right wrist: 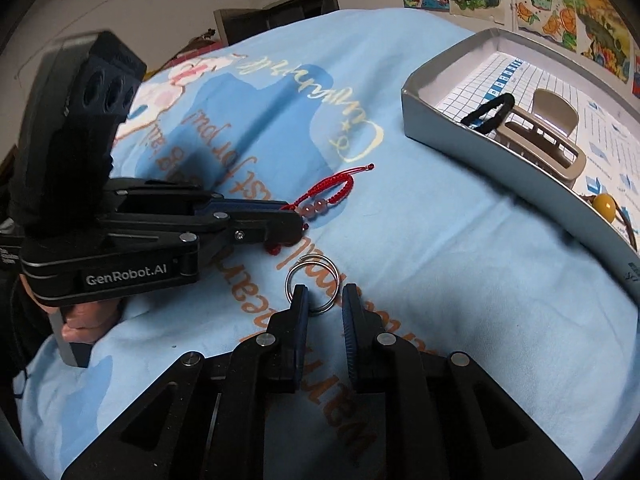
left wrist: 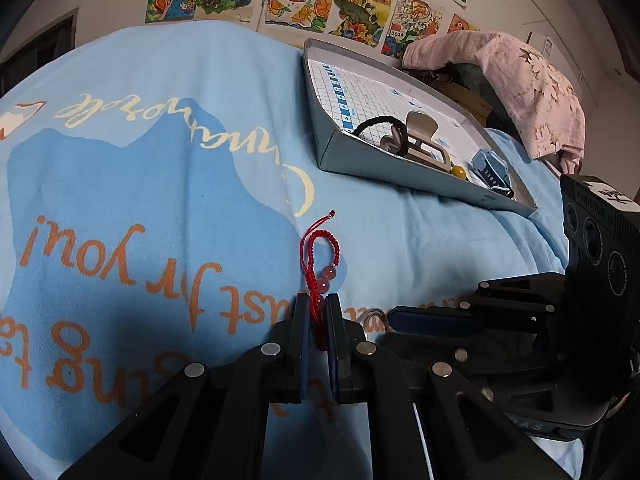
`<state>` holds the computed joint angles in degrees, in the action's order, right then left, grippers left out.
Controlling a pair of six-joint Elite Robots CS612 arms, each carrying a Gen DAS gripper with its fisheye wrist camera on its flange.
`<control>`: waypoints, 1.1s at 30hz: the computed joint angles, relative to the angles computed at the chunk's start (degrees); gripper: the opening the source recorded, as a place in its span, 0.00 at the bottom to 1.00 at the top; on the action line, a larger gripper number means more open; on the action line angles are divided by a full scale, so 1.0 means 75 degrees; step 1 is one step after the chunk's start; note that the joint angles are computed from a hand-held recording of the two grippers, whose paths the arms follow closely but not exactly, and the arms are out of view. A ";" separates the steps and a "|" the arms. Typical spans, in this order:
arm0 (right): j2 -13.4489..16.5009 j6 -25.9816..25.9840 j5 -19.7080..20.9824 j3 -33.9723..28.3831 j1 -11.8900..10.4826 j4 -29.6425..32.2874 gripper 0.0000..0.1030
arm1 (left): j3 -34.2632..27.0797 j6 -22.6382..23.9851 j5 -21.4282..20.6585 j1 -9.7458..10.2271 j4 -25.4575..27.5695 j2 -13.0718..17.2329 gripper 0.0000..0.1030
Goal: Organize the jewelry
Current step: 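Grasp the last silver ring with the right tool while the left tool holds the red bracelet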
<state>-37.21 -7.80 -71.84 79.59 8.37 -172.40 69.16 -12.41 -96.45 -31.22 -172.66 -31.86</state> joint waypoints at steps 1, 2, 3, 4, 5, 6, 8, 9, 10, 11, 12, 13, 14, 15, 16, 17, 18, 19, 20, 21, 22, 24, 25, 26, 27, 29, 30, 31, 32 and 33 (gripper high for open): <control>-0.0001 0.0016 -0.0106 0.0003 0.0026 -0.0013 0.13 | 0.0006 0.0007 0.0004 0.0001 -0.0010 0.0000 0.07; -0.0001 0.0040 -0.0186 0.0008 0.0047 -0.0033 0.10 | 0.0014 0.0013 0.0000 0.0004 -0.0014 -0.0005 0.07; 0.0019 0.0080 -0.0281 -0.0025 0.0055 -0.0040 0.05 | 0.0018 0.0009 -0.0005 0.0006 -0.0025 -0.0007 0.07; 0.0034 0.0160 -0.0375 -0.0036 0.0075 -0.0080 0.04 | 0.0028 -0.0002 -0.0016 0.0010 -0.0054 -0.0010 0.07; 0.0057 0.0252 -0.0387 -0.0044 0.0084 -0.0139 0.02 | 0.0037 -0.0011 -0.0023 0.0012 -0.0081 -0.0011 0.07; 0.0149 0.0276 -0.0359 -0.0174 0.0045 -0.0149 0.00 | 0.0049 -0.0014 -0.0035 0.0016 -0.0116 -0.0013 0.07; 0.0166 0.0313 -0.0421 -0.0144 0.0058 -0.0305 0.00 | 0.0088 -0.0039 -0.0064 0.0024 -0.0253 -0.0020 0.07; 0.0176 0.0310 -0.0431 -0.0136 0.0059 -0.0374 0.00 | 0.0113 -0.0058 -0.0083 0.0030 -0.0335 -0.0025 0.07; 0.0180 0.0315 -0.0448 -0.0111 0.0066 -0.0490 0.00 | 0.0150 -0.0083 -0.0112 0.0042 -0.0444 -0.0033 0.07; 0.0189 0.0327 -0.0445 -0.0104 0.0064 -0.0576 0.00 | 0.0191 -0.0117 -0.0160 0.0057 -0.0594 -0.0039 0.07; 0.0180 0.0316 -0.0403 -0.0053 0.0015 -0.0679 0.00 | 0.0215 -0.0142 -0.0201 0.0068 -0.0698 -0.0041 0.07; 0.0184 0.0339 -0.0397 -0.0046 0.0008 -0.0744 0.00 | 0.0240 -0.0167 -0.0237 0.0077 -0.0799 -0.0045 0.07; 0.0189 0.0396 -0.0401 -0.0029 0.0002 -0.0855 0.00 | 0.0262 -0.0189 -0.0257 0.0083 -0.0889 -0.0050 0.07; 0.0178 0.0429 -0.0404 0.0011 -0.0003 -0.0930 0.00 | 0.0277 -0.0198 -0.0260 0.0085 -0.0936 -0.0054 0.07; 0.0179 0.0478 -0.0402 0.0024 -0.0011 -0.1012 0.00 | 0.0278 -0.0198 -0.0258 0.0085 -0.0949 -0.0055 0.07; 0.0180 0.0528 -0.0392 0.0037 -0.0019 -0.1091 0.00 | 0.0282 -0.0193 -0.0249 0.0082 -0.0951 -0.0057 0.07; 0.0175 0.0547 -0.0372 0.0050 -0.0034 -0.1121 0.00 | 0.0289 -0.0190 -0.0247 0.0083 -0.0956 -0.0060 0.07; 0.0173 0.0571 -0.0324 0.0072 -0.0054 -0.1163 0.00 | 0.0291 -0.0190 -0.0249 0.0084 -0.0966 -0.0060 0.07; 0.0174 0.0609 -0.0317 0.0079 -0.0061 -0.1216 0.00 | 0.0288 -0.0193 -0.0256 0.0086 -0.0976 -0.0058 0.07; 0.0181 0.0643 -0.0326 0.0069 -0.0058 -0.1252 0.00 | 0.0286 -0.0194 -0.0256 0.0086 -0.0988 -0.0056 0.07; 0.0183 0.0684 -0.0332 0.0073 -0.0061 -0.1311 0.00 | 0.0284 -0.0196 -0.0254 0.0087 -0.0992 -0.0055 0.07; 0.0185 0.0771 -0.0346 0.0094 -0.0072 -0.1443 0.00 | 0.0288 -0.0192 -0.0243 0.0086 -0.0977 -0.0061 0.07; 0.0181 0.0811 -0.0326 0.0098 -0.0083 -0.1463 0.00 | 0.0293 -0.0188 -0.0245 0.0087 -0.0988 -0.0061 0.07; 0.0172 0.0868 -0.0290 0.0100 -0.0099 -0.1444 0.00 | 0.0291 -0.0186 -0.0253 0.0090 -0.0995 -0.0058 0.07; 0.0175 0.0900 -0.0258 0.0078 -0.0106 -0.1386 0.00 | 0.0292 -0.0187 -0.0253 0.0091 -0.0998 -0.0058 0.07; 0.0126 0.1136 -0.0273 0.0136 -0.0133 -0.1359 0.00 | 0.0288 -0.0193 -0.0228 0.0093 -0.0950 -0.0063 0.07; 0.0112 0.1257 -0.0212 0.0157 -0.0164 -0.1325 0.01 | 0.0289 -0.0201 -0.0193 0.0092 -0.0867 -0.0077 0.07; 0.0087 0.1373 -0.0153 0.0180 -0.0189 -0.1255 0.01 | 0.0297 -0.0208 -0.0162 0.0087 -0.0777 -0.0095 0.07; 0.0052 0.1534 -0.0092 0.0227 -0.0223 -0.1189 0.01 | 0.0319 -0.0213 -0.0127 0.0072 -0.0711 -0.0116 0.07; 0.0020 0.1653 0.0003 0.0303 -0.0262 -0.1187 0.01 | 0.0366 -0.0207 -0.0097 0.0063 -0.0666 -0.0148 0.07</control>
<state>-37.06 4.60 -71.82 81.86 6.40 -181.31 71.90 -13.96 -97.18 -30.75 -177.65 -32.97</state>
